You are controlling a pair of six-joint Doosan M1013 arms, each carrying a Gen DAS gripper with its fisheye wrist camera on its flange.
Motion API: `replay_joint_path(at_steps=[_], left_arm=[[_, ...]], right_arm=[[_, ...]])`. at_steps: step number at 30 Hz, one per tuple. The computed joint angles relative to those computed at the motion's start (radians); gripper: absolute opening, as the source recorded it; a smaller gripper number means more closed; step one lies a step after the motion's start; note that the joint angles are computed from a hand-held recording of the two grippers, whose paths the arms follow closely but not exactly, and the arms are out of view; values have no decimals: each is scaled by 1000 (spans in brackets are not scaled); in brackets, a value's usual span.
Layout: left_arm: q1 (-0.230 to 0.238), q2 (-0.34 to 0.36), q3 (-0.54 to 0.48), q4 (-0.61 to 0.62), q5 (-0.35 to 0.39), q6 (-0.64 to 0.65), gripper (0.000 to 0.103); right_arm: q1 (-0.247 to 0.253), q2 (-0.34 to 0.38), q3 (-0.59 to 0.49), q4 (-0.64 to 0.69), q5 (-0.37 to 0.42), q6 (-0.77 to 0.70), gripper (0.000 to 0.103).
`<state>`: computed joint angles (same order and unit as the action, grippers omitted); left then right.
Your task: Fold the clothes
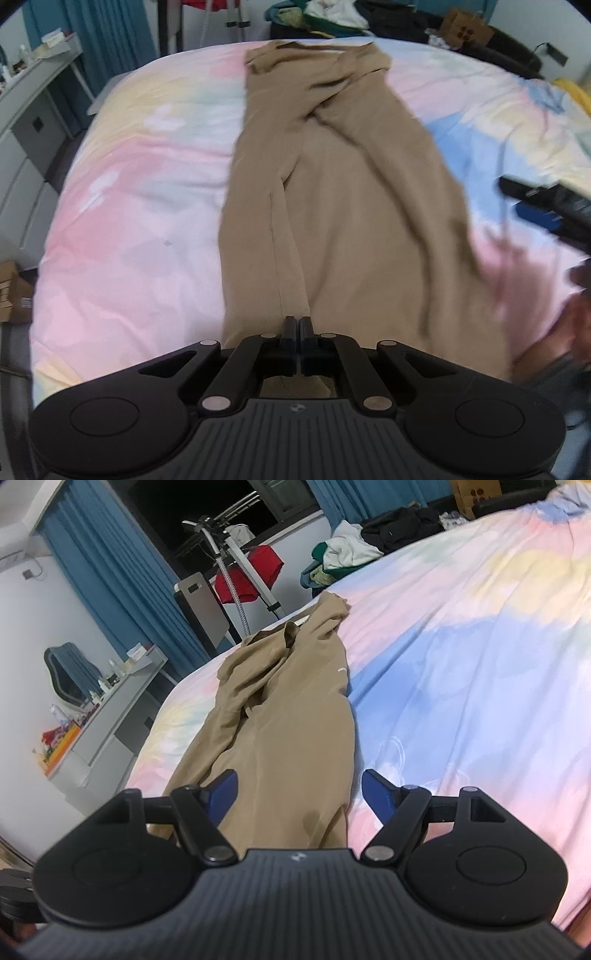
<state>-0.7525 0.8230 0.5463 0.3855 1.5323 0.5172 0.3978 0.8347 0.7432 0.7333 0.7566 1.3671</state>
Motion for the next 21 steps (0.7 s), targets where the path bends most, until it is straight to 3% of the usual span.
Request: replay_joint_path(at_steps=[7,10,15,17,19,21], left_arm=[[3,112,-224,-102,34,90,1],[9,110,-185,-130,-8,74,1],[17,53,-15,-148,-137,60,4],[22,24,56,-153,-196,44,10],[22,-20,133,-139,-265,22,27],[22,-71,220,-105,-348,-24,53]], right_arm=[[-3,11,-18,-29,17,61,76],[-4,15,-28,-42,28,74,76],[-6,38,-67,-62,93,99,76],[-7,52,-93,-75,140,111,76],[-7,60,-106,-86,174,117,76],[-7,66,-115,-91,198,125,76]])
